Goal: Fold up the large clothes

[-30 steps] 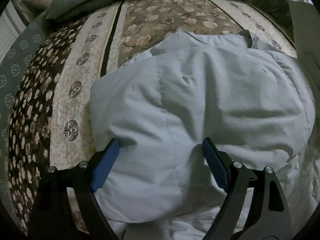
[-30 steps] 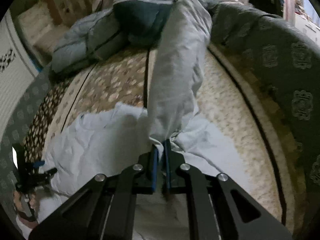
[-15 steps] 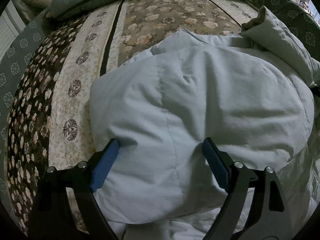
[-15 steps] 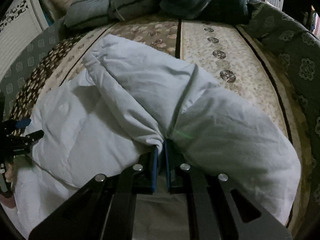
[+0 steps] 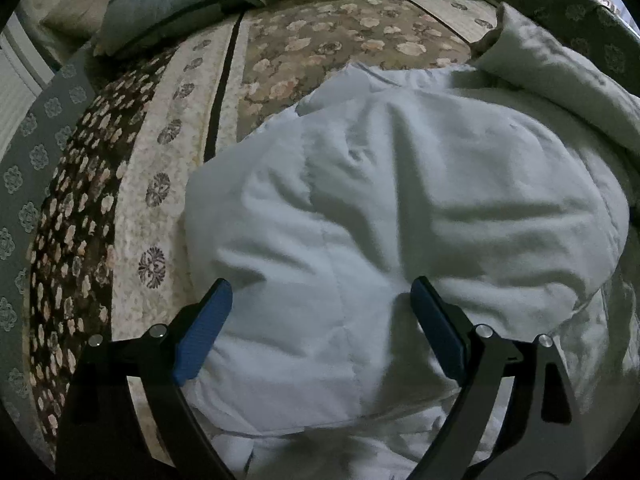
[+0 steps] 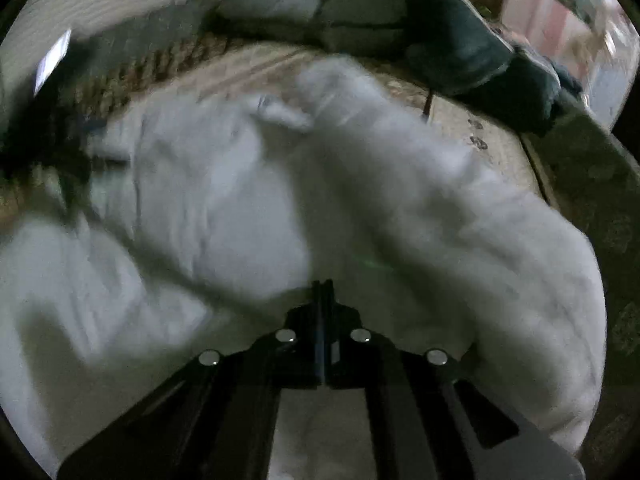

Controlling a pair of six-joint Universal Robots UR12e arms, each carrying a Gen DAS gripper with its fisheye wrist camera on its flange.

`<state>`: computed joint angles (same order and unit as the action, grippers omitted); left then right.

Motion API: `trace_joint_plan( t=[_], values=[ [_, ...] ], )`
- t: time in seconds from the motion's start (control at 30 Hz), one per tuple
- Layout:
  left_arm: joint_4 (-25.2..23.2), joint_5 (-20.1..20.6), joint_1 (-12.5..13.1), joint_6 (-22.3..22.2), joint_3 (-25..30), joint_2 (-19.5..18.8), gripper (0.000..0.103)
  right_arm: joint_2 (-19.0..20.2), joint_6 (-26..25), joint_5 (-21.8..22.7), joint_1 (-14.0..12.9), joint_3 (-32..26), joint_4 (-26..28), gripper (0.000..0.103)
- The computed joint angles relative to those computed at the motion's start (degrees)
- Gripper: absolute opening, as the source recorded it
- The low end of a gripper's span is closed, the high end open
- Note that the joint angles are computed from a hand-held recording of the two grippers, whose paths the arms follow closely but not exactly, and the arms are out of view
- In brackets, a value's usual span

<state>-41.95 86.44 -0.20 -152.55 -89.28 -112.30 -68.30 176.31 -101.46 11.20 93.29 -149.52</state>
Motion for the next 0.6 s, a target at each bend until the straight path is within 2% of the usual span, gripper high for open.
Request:
trace_joint_plan(
  t=[0.07, 0.17, 0.23, 0.27, 0.3, 0.37, 0.5, 0.57, 0.6],
  values=[
    [-0.27, -0.4, -0.19, 0.11, -0.05, 0.15, 0.09, -0.89, 1.13, 2.06, -0.65, 1.82, -1.98, 0.001],
    [2.53, 1.88, -1.19, 3.37, -1.16, 0.61, 0.09, -3.33, 5.05, 4.46, -2.43, 4.78, -3.67, 0.003],
    [1.87, 2.37, -1.74, 5.71, -0.82, 0.79, 0.09, -4.69, 6.59, 3.92, -3.24, 6.19, -3.77, 0.004],
    [1.22, 1.99, -2.06, 6.65, -0.15, 0.77, 0.09, -5.82, 7.59, 2.72, -3.74, 7.16, -3.65, 0.01],
    [0.95, 1.34, -2.29, 7.5, 0.59, 0.6, 0.09, -6.9, 8.46, 2.1, -4.25, 8.14, -3.69, 0.027],
    [1.06, -1.06, -2.94, 9.16, 2.51, 0.08, 0.091, -9.47, 9.66, 1.18, -5.09, 10.52, -5.38, 0.047],
    [0.03, -4.48, -4.55, 10.75, 7.61, -2.3, 0.096, -13.03, 10.68, 1.04, -6.64, 13.08, -3.6, 0.047],
    [-2.62, -6.42, -5.51, 10.93, 11.37, -4.33, 0.096, -14.75, 11.86, 3.49, -7.61, 14.2, -2.47, 0.048],
    [-4.07, -7.18, -5.91, 11.22, 12.93, -5.16, 0.096, -14.96, 12.16, 2.76, -7.29, 14.21, -2.18, 0.053]
  ],
)
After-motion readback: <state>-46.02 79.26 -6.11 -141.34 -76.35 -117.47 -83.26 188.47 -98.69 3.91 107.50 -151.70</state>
